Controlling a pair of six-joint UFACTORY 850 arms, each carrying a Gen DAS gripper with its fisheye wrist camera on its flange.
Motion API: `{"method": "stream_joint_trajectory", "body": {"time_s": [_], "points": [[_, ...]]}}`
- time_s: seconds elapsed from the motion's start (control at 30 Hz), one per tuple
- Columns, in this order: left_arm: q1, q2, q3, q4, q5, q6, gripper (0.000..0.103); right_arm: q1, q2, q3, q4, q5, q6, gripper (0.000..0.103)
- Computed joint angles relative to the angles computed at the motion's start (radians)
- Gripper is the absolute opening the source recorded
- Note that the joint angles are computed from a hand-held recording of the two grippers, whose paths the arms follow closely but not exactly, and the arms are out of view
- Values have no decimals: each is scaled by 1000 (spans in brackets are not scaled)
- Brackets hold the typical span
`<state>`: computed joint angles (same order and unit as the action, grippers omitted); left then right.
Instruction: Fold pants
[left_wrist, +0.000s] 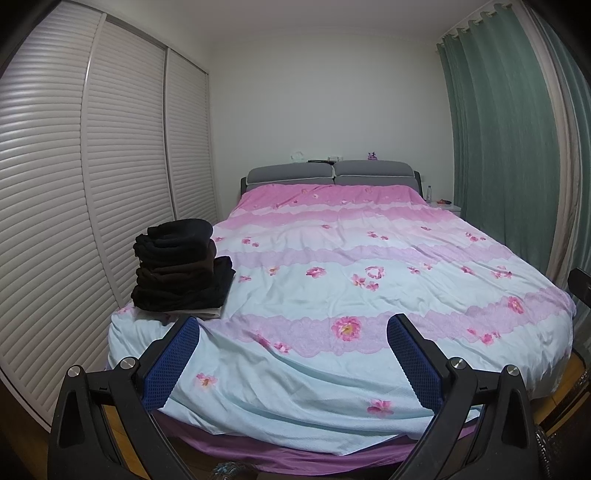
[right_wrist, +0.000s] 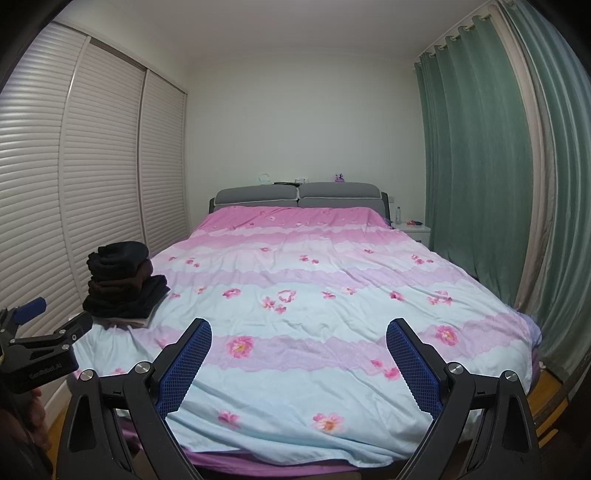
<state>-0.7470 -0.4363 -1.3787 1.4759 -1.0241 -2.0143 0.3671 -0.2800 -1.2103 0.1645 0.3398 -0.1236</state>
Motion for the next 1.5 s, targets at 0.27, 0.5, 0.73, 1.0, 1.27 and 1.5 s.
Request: {"method": "stream_joint_trajectory", "body": {"time_s": [0.27,0.5,0.73,1.0,1.27,1.5], "points": [[-2,-2,-2,-1,-2,1,103,2,1,0,3,-1,0,97],[-6,-3,-7,1,-5,6,103,4,2,0,9,-2,-3,97],[-8,-5,-14,-11,-8,16,103,12,2,-8,34,-9,-23,97],[-5,1,-7,-12,11,16,103,18,2,-11,54,-14,-35,97],[-5,1,-1,-4,37,12,103,22,1,-11,65,-8,-41,97],[-5,-1,-2,-2,45,11,103,21,2,-10,63,-12,-39,97]]}}
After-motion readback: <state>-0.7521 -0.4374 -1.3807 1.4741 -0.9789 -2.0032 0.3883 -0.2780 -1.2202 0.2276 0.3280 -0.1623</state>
